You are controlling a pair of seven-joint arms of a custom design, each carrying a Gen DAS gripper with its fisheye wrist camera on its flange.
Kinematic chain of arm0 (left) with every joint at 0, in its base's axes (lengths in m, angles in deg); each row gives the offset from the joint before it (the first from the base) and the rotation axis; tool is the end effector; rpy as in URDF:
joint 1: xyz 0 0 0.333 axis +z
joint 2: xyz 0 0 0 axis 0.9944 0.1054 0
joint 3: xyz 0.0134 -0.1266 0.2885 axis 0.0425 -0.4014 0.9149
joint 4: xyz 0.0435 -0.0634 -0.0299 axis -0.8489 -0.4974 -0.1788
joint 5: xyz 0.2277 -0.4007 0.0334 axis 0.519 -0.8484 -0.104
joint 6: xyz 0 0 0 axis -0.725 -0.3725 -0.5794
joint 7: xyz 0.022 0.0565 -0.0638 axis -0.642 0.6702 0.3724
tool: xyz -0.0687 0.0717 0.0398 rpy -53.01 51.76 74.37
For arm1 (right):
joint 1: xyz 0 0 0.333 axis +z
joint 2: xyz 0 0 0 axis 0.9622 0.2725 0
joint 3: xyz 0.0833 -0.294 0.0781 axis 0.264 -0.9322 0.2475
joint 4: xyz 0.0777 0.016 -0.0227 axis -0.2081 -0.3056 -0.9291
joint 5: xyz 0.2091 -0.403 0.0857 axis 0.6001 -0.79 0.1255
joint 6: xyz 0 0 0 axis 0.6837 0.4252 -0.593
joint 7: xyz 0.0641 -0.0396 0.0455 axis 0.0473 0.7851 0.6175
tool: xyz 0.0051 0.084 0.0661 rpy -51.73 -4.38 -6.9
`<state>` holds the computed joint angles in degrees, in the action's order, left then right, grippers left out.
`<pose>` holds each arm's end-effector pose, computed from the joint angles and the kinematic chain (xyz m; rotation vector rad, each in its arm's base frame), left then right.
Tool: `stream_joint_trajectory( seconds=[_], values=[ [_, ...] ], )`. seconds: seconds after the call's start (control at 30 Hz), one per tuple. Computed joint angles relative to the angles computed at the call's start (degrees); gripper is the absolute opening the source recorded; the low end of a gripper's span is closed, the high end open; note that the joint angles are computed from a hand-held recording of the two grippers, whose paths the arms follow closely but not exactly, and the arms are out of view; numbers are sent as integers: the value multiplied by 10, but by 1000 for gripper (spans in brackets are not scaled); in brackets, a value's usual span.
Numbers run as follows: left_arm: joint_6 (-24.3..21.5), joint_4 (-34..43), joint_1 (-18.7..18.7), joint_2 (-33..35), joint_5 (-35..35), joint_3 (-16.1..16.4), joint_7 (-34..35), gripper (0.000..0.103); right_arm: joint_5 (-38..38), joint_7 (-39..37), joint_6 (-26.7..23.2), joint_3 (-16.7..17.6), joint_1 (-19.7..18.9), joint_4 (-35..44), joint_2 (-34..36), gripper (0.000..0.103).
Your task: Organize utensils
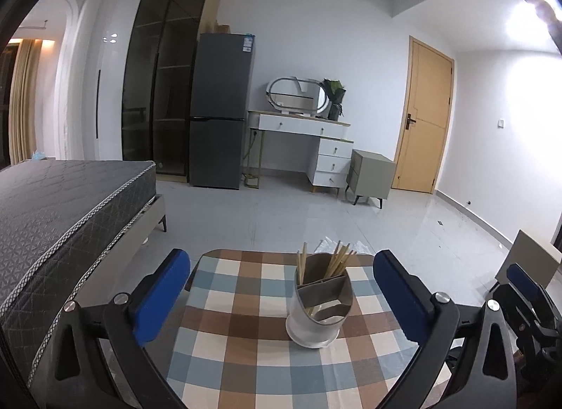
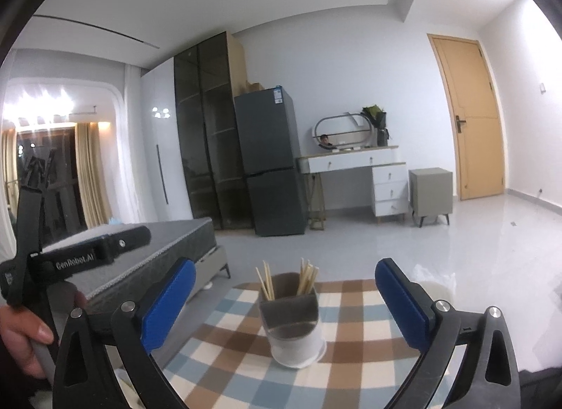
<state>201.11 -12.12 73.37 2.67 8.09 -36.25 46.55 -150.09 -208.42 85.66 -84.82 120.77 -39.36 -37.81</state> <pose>0.7327 -0.2979 0.5123 -1.3764 1.7406 -1.3117 0.6576 0.5483 0.5238 -1.2518 1.4066 -1.0151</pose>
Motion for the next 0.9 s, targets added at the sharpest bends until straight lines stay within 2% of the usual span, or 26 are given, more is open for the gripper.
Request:
stream_joint_trajectory(
  seconds=[0.03, 0.23, 0.33, 0.4, 0.53, 0.73, 0.87, 0.9],
  values=[
    [4, -3, -4, -2, 2, 7, -5, 101, -2, -1, -5, -1, 3, -3, 0, 103],
    [35, -15, -102, -2, 51, 141, -107, 101, -35, 30, -25, -7, 18, -35, -11, 103],
    [43, -23, -126, -2, 69, 173, -140, 101, -50, 40, -31, -1, 17, -41, -12, 103],
    [35, -17, -120, 4, 76, 164, -145, 101, -48, 35, -41, 6, 16, -42, -10, 103],
    [37, -24, -131, 6, 95, 179, -172, 101, -35, 25, -43, 15, 10, -44, -8, 103],
    [21, -26, -114, 10, 112, 152, -180, 101, -8, 4, -34, 21, 3, -45, -4, 103],
    [5, -25, -87, 15, 113, 116, -162, 101, 14, -6, -29, 25, -2, -47, 0, 103],
    [5, -27, -89, 15, 116, 120, -166, 101, 22, -10, -28, 27, -4, -48, 0, 103]
  ],
)
